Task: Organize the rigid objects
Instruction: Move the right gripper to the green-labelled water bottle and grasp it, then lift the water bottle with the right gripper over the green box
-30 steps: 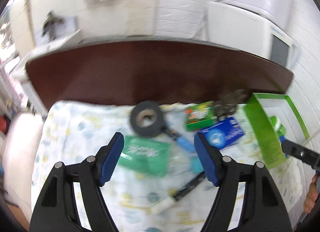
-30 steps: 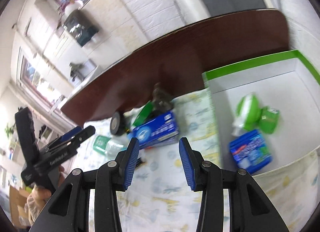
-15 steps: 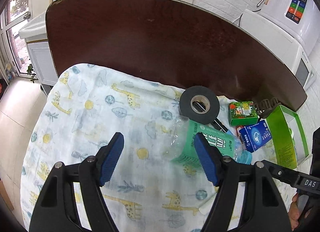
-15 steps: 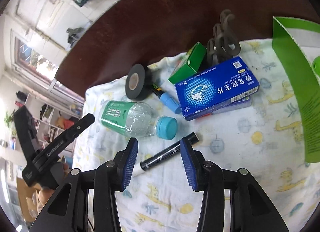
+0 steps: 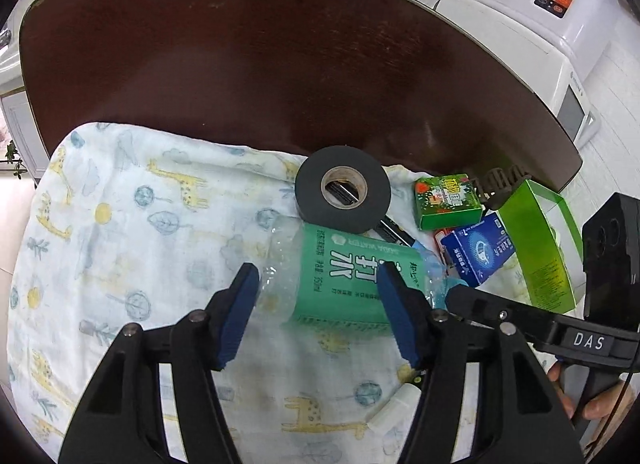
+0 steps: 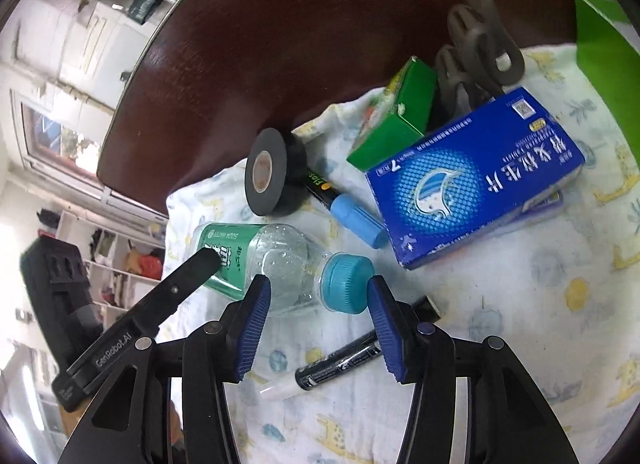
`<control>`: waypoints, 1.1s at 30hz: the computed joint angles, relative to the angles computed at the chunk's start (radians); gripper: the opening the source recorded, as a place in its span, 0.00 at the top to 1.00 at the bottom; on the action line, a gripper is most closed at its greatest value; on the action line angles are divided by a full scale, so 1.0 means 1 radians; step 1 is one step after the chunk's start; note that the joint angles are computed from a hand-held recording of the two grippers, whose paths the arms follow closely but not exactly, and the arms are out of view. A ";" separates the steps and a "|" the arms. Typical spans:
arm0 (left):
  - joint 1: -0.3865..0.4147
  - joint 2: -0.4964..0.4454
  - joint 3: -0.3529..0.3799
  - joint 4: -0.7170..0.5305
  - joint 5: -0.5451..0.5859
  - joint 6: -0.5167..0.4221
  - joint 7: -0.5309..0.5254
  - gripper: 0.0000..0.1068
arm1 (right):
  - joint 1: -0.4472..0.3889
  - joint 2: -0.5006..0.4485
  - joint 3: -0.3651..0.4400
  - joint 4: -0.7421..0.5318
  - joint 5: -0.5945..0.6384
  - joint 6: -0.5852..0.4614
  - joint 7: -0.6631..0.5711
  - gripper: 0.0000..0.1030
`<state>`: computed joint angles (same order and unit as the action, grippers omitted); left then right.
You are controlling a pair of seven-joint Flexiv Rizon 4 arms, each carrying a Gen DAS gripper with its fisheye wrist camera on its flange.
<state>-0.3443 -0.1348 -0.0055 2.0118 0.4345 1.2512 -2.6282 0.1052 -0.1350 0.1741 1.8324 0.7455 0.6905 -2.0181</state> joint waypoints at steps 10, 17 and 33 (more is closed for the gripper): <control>-0.035 0.052 -0.034 -0.080 0.143 -0.185 -0.108 0.46 | 0.003 0.046 -0.005 0.016 0.010 -0.002 -0.048 0.49; -0.049 0.069 -0.097 -0.177 0.222 -0.294 -0.130 0.46 | -0.030 0.106 -0.050 0.003 0.101 -0.052 -0.128 0.49; -0.222 -0.171 -0.098 -0.581 0.254 -0.439 -0.003 0.46 | -0.193 0.120 -0.207 -0.088 0.245 -0.189 -0.242 0.49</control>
<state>-0.5665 -0.3054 -0.1031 1.4305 0.6889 0.8120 -2.6315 -0.0873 -0.0150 -0.0333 1.7442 0.9906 0.5018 -2.2598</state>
